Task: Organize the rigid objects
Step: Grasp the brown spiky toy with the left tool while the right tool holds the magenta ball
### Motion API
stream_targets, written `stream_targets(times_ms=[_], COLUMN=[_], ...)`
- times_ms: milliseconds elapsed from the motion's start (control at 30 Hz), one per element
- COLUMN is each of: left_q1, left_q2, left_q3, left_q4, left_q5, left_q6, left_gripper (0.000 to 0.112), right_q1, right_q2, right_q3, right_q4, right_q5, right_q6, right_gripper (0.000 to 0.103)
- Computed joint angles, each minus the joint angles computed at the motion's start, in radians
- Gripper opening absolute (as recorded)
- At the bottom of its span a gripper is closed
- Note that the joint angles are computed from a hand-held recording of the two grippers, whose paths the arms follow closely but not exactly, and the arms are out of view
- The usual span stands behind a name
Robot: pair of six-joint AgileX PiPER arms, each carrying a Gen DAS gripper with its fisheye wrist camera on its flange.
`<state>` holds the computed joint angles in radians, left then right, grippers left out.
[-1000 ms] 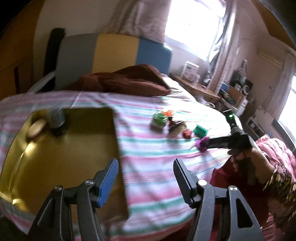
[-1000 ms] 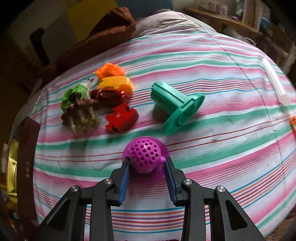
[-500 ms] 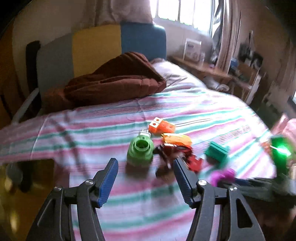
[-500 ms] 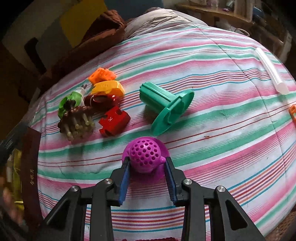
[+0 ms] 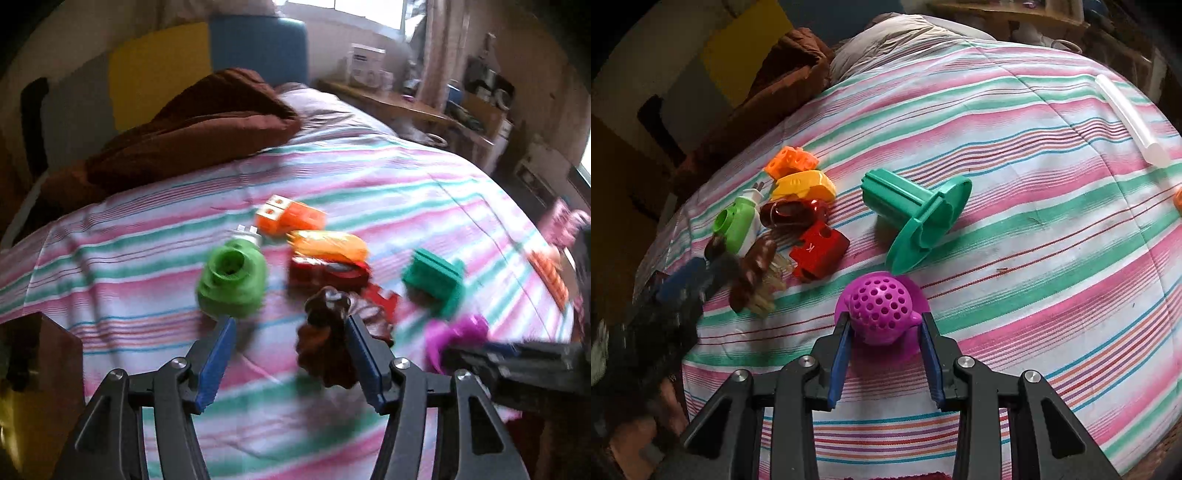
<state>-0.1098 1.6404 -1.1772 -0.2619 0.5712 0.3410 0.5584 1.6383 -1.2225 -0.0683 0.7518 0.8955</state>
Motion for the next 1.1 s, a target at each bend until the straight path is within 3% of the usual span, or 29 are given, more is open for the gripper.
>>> stream_targets(times_ms=[267, 433, 600, 800, 933, 1100], left_q1=[-0.027, -0.025, -0.046, -0.035, -0.002, 0.05], left_q2=[-0.077, -0.062, -0.048, -0.074, -0.113, -0.174], left_q3=[0.1, 0.076, 0.092, 0.169, 0.194, 0.225], left_q4=[-0.083, -0.103, -0.092, -0.257, -0.404, -0.465], left_q5=[-0.058, -0.078, -0.15, -0.225, -0.21, -0.168], left_q6=[0.105, 0.127, 0.143, 0.332, 0.486, 0.593], left_gripper=[0.061, 0.061, 0.06, 0.029, 0.023, 0.022], right_q1=[-0.005, -0.009, -0.017, -0.015, -0.014, -0.011], right_q2=[-0.042, -0.031, -0.026, -0.01, -0.011, 0.001], right_q3=[0.042, 0.032, 0.035, 0.023, 0.026, 0.016], right_q4=[-0.025, -0.012, -0.001, -0.004, -0.006, -0.011], right_q5=[-0.006, -0.003, -0.015, -0.018, -0.019, -0.018], right_q6=[0.069, 0.049, 0.039, 0.04, 0.04, 0.045], right_gripper=[0.036, 0.036, 0.036, 0.036, 0.036, 0.036])
